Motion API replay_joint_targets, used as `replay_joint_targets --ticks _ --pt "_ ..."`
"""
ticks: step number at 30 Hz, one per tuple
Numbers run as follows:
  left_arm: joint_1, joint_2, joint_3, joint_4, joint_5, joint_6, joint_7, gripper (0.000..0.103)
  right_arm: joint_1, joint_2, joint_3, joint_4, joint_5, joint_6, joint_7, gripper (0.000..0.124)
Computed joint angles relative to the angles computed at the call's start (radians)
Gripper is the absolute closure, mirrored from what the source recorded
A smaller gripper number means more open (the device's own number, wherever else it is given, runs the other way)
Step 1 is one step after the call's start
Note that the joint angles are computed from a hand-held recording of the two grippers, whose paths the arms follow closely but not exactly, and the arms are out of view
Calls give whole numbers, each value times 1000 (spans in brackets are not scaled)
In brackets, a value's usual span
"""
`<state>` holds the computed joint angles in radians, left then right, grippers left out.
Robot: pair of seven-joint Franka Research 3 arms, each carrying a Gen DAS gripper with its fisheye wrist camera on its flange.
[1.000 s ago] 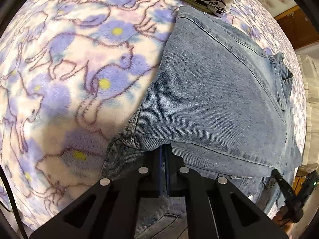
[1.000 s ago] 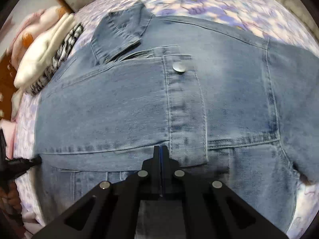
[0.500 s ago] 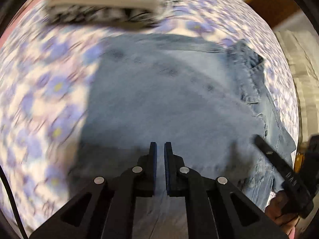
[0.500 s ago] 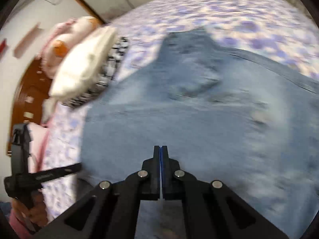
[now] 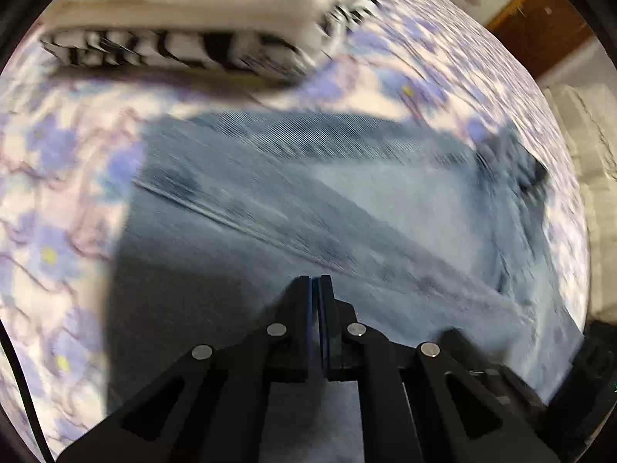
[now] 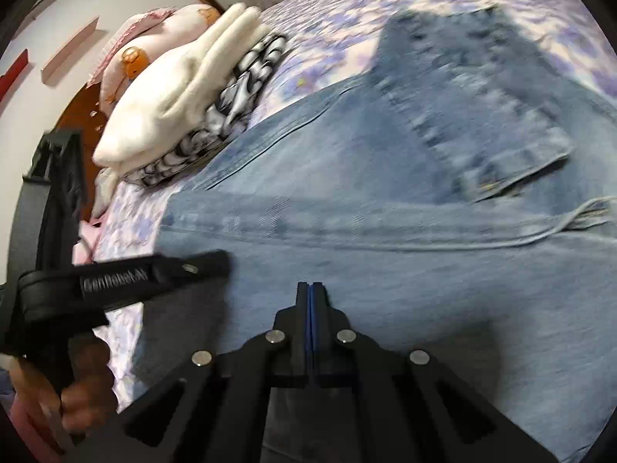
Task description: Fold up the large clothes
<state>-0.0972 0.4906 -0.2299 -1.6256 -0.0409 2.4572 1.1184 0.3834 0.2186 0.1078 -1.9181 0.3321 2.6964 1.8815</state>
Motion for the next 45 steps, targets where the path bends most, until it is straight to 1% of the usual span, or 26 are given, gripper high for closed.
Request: replay_joint_targets --ticks 2,5,6,8,9,10,11,13,14,16,19,21,22,24,25,27,29,31,32,33,35,36,38,40,44,45 --pt "4 9 12 9 7 14 -9 99 14 -15 -39 -17 -83 2 86 124" --pt "7 18 32 16 36 37 -23 99 -12 -73 -50 -87 -100 14 114 124" --pt "5 18 44 14 55 51 -37 99 -12 -96 -63 -109 -151 7 155 124" --pt "0 20 65 23 89 53 -69 99 -17 -128 -74 -134 -244 -20 224 124" --pt "-10 21 86 29 123 46 -99 99 -18 -147 -82 -143 -321 -49 296 124" --pt "-18 24 108 38 161 43 -127 100 -9 -161 -102 -142 -419 -105 390 124" --pt "-4 26 102 39 162 47 -125 100 -35 -180 -90 -158 -447 -124 438 124" --pt "43 60 65 76 109 44 -91 100 -68 -220 -82 -212 -415 -97 483 124" --pt "50 75 62 94 106 43 -81 100 -82 -241 -77 -239 -390 -82 490 124" --pt "48 112 68 152 126 13 -60 100 -103 -258 -57 -239 -480 -128 562 124" --pt "33 146 73 221 154 -39 -36 99 -116 -267 -37 -230 -502 -167 622 124" --pt "32 141 68 221 159 -48 -18 99 -118 -283 -27 -238 -496 -172 663 124" --pt "45 127 56 204 143 -48 2 99 -119 -291 -22 -244 -495 -168 680 124" --pt "86 75 21 122 83 -18 56 99 -115 -302 -8 -258 -479 -136 706 124" --pt "92 53 15 87 64 -9 67 99 -109 -318 -3 -278 -458 -115 713 124" --pt "102 -13 8 -18 33 12 87 99 -96 -331 5 -299 -403 -101 679 124" --pt "108 -92 9 -138 12 46 107 99 -85 -340 19 -309 -390 -131 656 124" --pt "106 -164 14 -236 -4 58 116 99 -73 -351 27 -327 -369 -147 631 124" --pt "104 -199 16 -280 -10 52 121 99 -69 -374 30 -363 -357 -116 623 124" --pt "93 -237 26 -322 3 33 111 99 -69 -398 33 -396 -353 -77 622 124" --pt "67 -299 47 -386 48 12 74 99 -55 -422 20 -426 -276 -68 552 124" --pt "54 -334 54 -420 79 -1 49 99 -53 -430 15 -427 -247 -104 519 124" --pt "30 -377 60 -451 120 -35 3 99 -46 -470 6 -470 -185 -92 452 124" --pt "3 -417 58 -469 172 -118 -67 97 -49 -519 -2 -509 -138 -102 401 124" --pt "-44 -472 33 -498 177 -186 -164 96 -64 -665 -34 -609 -46 -153 297 124" --pt "-61 -486 22 -502 170 -203 -189 94 -76 -722 -46 -643 -29 -176 281 124"
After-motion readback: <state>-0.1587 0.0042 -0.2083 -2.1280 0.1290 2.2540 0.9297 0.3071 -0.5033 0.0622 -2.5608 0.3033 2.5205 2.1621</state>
